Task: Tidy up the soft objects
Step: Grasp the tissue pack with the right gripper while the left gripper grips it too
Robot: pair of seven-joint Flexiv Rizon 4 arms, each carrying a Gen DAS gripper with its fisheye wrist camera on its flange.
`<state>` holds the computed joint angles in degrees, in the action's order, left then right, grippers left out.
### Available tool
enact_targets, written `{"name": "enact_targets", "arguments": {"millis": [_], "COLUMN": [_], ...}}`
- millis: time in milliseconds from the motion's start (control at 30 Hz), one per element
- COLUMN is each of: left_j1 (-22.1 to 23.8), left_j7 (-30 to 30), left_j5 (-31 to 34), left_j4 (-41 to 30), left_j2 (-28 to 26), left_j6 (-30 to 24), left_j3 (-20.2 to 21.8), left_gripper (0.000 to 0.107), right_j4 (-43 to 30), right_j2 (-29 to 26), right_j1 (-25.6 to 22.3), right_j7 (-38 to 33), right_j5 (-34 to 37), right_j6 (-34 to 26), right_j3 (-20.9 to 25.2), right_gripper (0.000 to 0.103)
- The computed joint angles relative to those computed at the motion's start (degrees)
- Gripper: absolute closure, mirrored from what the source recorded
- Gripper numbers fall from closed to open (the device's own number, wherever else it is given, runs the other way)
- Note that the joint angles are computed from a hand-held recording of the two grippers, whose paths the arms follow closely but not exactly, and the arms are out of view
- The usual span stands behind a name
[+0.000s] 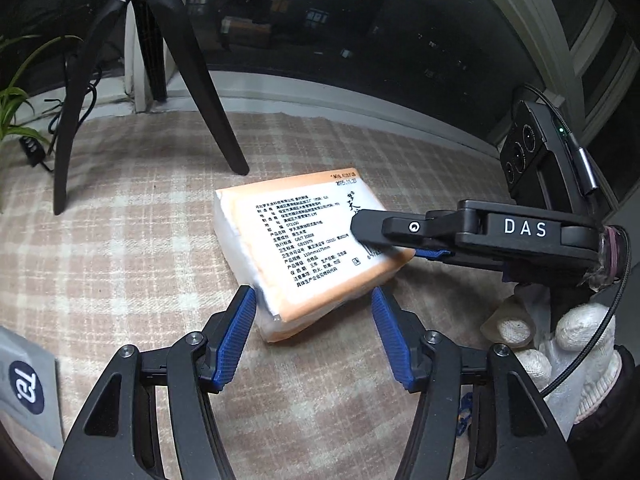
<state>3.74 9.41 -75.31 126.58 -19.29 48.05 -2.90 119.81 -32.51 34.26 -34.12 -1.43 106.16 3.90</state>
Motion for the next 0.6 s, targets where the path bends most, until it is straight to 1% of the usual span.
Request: {"name": "enact_targets", "arguments": {"millis": [67, 167, 300, 467, 600], "left_j1": [0.0, 0.1, 0.9, 1.1, 2.0], "left_j7": [1.8, 4.2, 5.0, 6.8, 8.2], "left_j5": [-0.4, -1.0, 0.1, 0.3, 1.0], "left_j4": [1.3, 3.3, 5.0, 8.0, 10.2], "left_j2": [1.3, 3.5, 5.6, 8.9, 11.6], "left_j6": [-0.1, -1.0, -3.7, -5.2, -7.4], "left_j3": [0.3, 1.1, 2.7, 4.3, 6.0], "left_gripper": [0.048, 0.048, 0.048, 0.048, 0.048], "right_j4": [0.6, 1.9, 3.8, 6.0, 7.5], "right_j2": [0.6, 1.3, 2.7, 5.1, 7.1], "right_j1": [2.1, 3.7, 7.6, 15.6, 23.6], "right_j7": [0.0, -0.1, 0.0, -0.9, -1.6], "right_j5": [0.7, 2.0, 5.2, 9.9, 13.6], "right_j6": [-0.2, 1.5, 3.0, 3.2, 2.6], "right_j3": [-1.5, -2.0, -3.9, -8.7, -14.4], "right_gripper": [0.062, 0.062, 0.063, 0.063, 0.063]}}
